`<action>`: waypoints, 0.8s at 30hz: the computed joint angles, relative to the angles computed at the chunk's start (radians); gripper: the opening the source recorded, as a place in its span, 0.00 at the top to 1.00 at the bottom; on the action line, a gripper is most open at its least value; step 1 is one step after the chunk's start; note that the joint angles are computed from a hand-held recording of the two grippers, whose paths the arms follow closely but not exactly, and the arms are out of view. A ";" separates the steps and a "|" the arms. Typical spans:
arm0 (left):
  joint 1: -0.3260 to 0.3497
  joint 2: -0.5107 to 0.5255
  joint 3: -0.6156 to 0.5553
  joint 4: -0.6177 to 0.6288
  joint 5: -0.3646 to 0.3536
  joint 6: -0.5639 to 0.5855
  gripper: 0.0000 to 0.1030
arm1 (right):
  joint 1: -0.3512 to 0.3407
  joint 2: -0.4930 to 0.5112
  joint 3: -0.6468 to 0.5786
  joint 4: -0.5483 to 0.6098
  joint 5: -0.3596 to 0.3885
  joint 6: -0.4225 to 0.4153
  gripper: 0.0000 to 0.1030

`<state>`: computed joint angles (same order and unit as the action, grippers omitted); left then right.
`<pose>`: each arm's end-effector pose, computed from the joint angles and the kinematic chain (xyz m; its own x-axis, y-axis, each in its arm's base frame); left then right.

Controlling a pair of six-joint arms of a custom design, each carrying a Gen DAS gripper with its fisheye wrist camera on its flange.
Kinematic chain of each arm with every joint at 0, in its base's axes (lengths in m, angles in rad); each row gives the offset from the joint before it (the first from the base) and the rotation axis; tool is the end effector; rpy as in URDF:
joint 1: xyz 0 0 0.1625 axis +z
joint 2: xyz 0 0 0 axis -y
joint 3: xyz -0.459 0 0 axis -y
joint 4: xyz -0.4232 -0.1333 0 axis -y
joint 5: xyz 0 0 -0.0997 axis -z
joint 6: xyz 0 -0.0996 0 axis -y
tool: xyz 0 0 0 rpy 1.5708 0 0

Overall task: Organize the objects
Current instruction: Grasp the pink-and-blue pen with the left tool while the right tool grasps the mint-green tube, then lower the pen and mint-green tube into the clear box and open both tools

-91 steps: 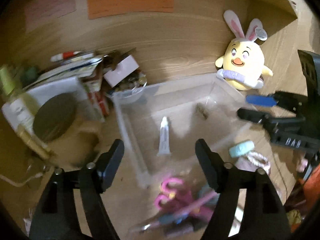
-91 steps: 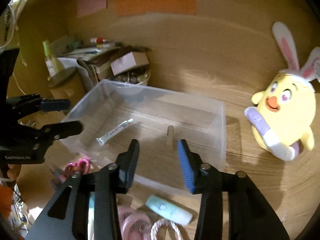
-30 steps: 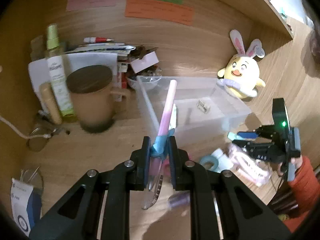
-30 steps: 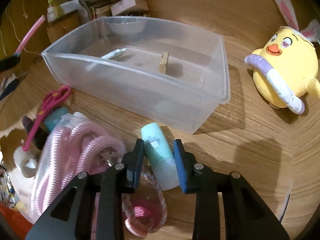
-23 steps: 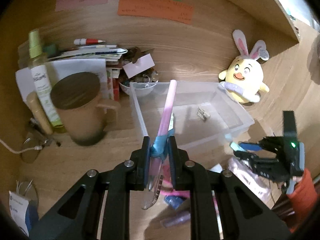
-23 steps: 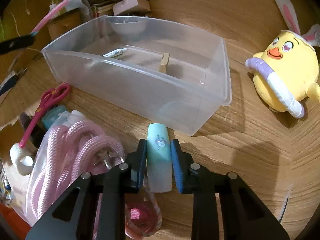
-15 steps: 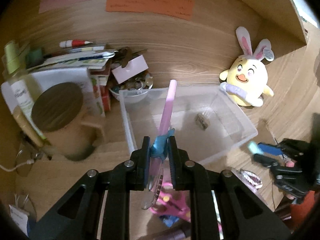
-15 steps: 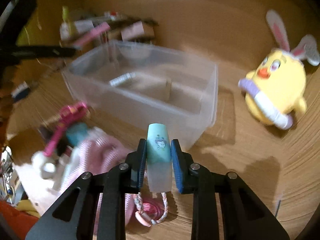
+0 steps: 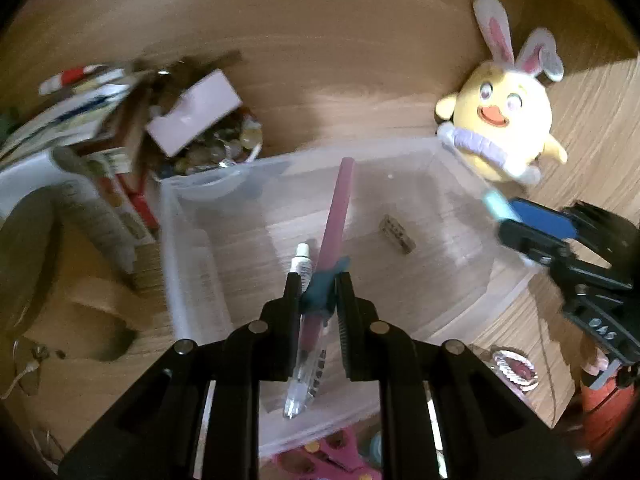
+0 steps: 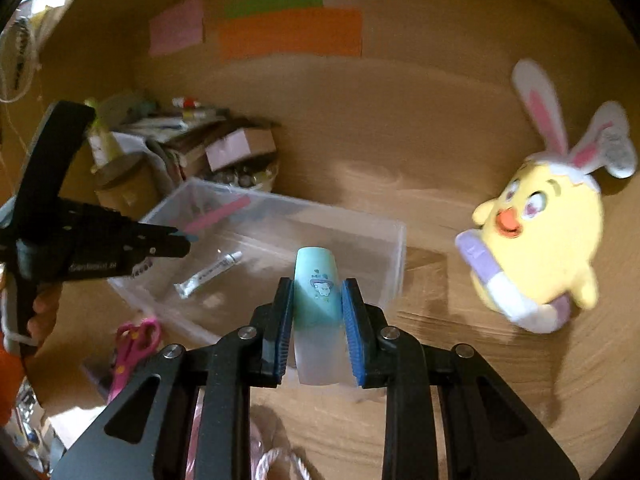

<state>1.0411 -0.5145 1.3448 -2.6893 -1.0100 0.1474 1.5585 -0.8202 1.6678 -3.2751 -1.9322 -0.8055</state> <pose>-0.2458 -0.7885 0.0235 -0.7273 0.4157 -0.5461 0.5977 0.7747 -0.2063 0.0891 -0.7300 0.1952 -0.6515 -0.2792 0.7054 -0.6666 0.6546 -0.3565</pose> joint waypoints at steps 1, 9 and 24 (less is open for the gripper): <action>0.000 0.006 -0.008 0.012 0.004 0.003 0.84 | -0.002 0.011 -0.013 0.011 -0.010 0.000 0.79; -0.003 0.030 -0.028 0.063 -0.013 0.024 0.84 | -0.002 0.095 -0.104 0.107 -0.077 -0.029 0.79; -0.060 -0.105 0.250 -0.286 0.066 0.080 0.39 | 0.010 0.004 0.030 0.019 -0.031 -0.011 0.62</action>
<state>0.9809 -0.6197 1.5951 -2.9749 -0.9439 0.2274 1.5685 -0.8158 1.6975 -3.2562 -1.9633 -0.8167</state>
